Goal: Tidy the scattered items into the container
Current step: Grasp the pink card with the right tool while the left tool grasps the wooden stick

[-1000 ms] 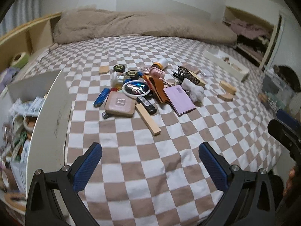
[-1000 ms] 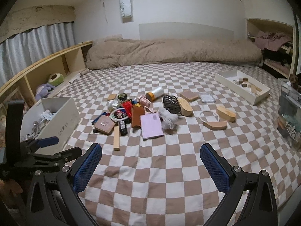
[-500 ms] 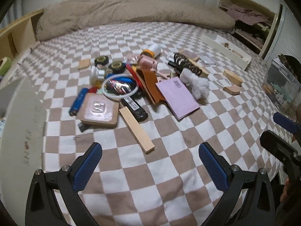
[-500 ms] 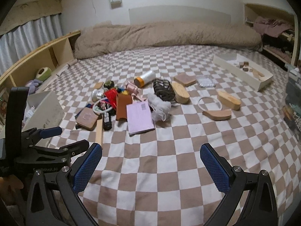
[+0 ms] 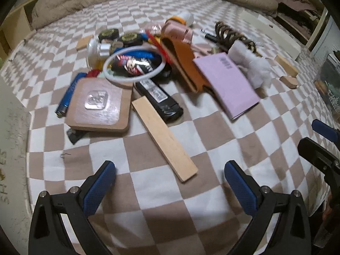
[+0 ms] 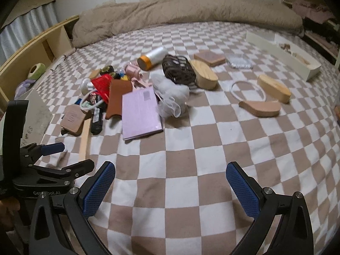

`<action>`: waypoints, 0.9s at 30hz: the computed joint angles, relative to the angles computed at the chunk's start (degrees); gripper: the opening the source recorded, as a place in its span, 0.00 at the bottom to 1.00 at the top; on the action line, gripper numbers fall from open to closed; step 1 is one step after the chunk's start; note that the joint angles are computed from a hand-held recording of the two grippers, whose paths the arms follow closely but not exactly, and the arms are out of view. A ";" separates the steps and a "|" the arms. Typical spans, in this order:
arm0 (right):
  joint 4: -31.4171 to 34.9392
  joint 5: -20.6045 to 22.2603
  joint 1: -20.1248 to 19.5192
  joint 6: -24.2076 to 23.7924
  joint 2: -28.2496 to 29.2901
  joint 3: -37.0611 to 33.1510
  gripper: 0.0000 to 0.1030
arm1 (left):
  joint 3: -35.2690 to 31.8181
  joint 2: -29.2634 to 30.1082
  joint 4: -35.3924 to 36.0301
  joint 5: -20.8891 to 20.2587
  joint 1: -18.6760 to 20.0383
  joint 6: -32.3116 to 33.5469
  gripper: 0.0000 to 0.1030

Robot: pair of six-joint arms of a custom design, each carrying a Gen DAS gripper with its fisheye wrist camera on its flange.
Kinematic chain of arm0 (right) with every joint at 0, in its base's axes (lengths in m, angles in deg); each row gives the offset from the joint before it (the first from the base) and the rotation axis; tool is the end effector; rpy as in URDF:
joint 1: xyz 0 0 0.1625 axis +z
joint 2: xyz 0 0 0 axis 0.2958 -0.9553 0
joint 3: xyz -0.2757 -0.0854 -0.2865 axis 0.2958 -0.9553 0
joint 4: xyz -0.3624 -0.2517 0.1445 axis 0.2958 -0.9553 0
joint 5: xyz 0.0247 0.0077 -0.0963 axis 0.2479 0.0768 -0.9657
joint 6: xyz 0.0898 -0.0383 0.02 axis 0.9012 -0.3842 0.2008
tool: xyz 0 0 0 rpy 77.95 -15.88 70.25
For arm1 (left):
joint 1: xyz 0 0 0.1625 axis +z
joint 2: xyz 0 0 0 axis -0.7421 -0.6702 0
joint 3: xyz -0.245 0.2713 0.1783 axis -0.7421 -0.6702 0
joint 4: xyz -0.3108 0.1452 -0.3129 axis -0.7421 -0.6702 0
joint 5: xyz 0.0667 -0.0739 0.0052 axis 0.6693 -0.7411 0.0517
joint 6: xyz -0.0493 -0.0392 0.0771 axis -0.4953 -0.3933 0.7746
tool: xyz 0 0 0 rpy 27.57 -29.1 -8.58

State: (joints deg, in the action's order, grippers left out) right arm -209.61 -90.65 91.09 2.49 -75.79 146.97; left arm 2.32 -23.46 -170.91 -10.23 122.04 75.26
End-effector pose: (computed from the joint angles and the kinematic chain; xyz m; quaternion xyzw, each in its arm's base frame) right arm 0.2845 -0.6838 0.0233 -0.0544 -0.8706 0.3496 0.3420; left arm -0.0399 -0.8040 0.2234 0.3645 0.8941 -0.0437 0.2567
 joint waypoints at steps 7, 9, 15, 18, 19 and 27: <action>1.00 0.29 -2.19 -1.99 2.03 -3.75 1.00 | 1.37 0.31 -3.18 1.12 0.36 4.39 1.00; 1.80 -0.11 -2.78 -2.58 2.99 -5.31 1.00 | 1.88 0.27 -4.30 1.15 0.46 5.97 1.00; 2.68 -1.72 -3.73 -8.08 5.91 -8.15 1.00 | 1.16 0.93 -4.37 0.69 0.58 7.71 1.00; 1.97 -0.67 -3.32 -11.26 6.33 -8.22 1.00 | 0.88 1.19 -4.65 -0.15 0.82 7.95 1.00; 2.53 -0.47 -3.24 -12.11 6.48 -8.43 1.00 | 1.05 1.12 -5.05 -0.52 0.93 7.91 1.00; 4.44 -2.70 -2.38 -16.04 10.53 -14.04 1.00 | 2.91 0.41 -9.22 -2.42 1.49 8.11 1.00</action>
State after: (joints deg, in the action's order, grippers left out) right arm -205.17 -93.35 88.71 -13.55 -65.26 132.93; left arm 5.23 -23.05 -180.14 -12.65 123.53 83.37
